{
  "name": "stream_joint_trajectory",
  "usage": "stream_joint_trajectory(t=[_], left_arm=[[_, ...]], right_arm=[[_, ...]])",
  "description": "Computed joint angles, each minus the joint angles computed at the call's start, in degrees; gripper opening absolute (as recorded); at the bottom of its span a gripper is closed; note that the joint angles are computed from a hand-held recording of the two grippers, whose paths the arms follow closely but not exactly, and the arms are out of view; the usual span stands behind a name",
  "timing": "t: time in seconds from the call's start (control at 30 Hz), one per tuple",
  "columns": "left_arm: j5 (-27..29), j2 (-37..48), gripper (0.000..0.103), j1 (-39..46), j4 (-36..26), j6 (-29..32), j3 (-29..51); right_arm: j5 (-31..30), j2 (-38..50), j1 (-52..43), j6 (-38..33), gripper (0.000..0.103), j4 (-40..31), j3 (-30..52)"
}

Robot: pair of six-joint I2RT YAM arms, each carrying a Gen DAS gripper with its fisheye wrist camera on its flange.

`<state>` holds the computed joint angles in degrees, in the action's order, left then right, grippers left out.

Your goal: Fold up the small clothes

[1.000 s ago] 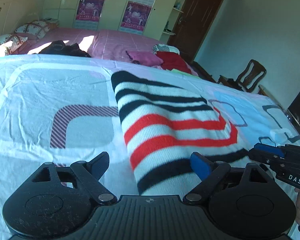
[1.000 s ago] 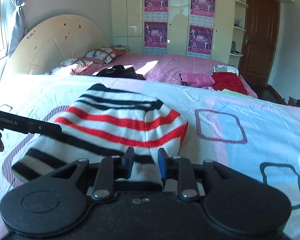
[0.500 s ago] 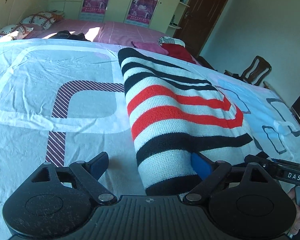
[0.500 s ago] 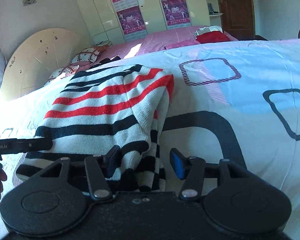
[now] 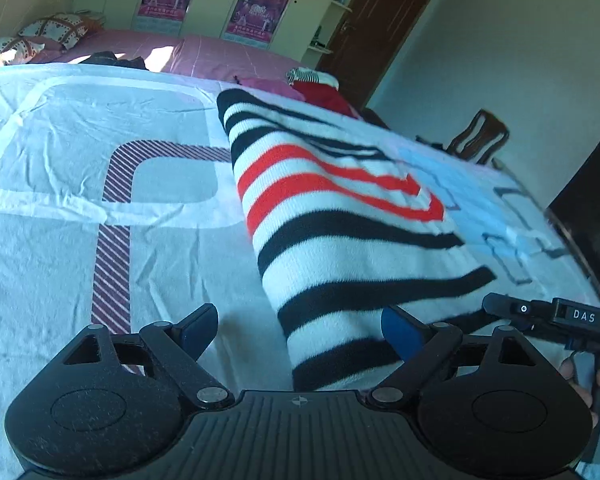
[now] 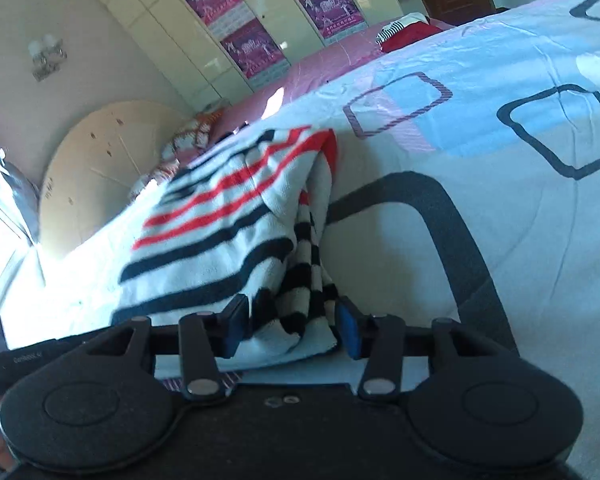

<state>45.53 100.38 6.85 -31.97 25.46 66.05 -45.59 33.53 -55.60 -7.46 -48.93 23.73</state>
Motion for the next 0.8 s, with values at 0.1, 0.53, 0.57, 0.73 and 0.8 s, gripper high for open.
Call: stream_joint_trajectory(t=[0.1,0.53,0.57,0.73,0.8], left_arm=[[4.58,4.63,0.089,-0.62,-2.43,-3.78,5.30],[13.40,23.25,0.073,-8.61,-10.25,-14.62,24.01],[13.76,23.88,0.073,-8.90,-10.25,-15.01,24.68],[14.67,26.05,0.074,-10.67,-8.59,-17.28,27.06],[14.94,26.61,0.074,-11.36,-7.06,-19.07,27.44]], right_arm=[[-6.04,8.01,-6.30,-0.10,0.052,4.19,1.17],[-11.75,43.96,1.79,-2.55,0.064,17.83,11.92],[-12.13,44.87,2.31,-2.96,0.065,17.67,12.47],[-12.65,48.58,6.38,-2.61,0.066,19.20,15.28],[-12.62,49.60,7.98,-2.07,0.068,19.82,16.28]])
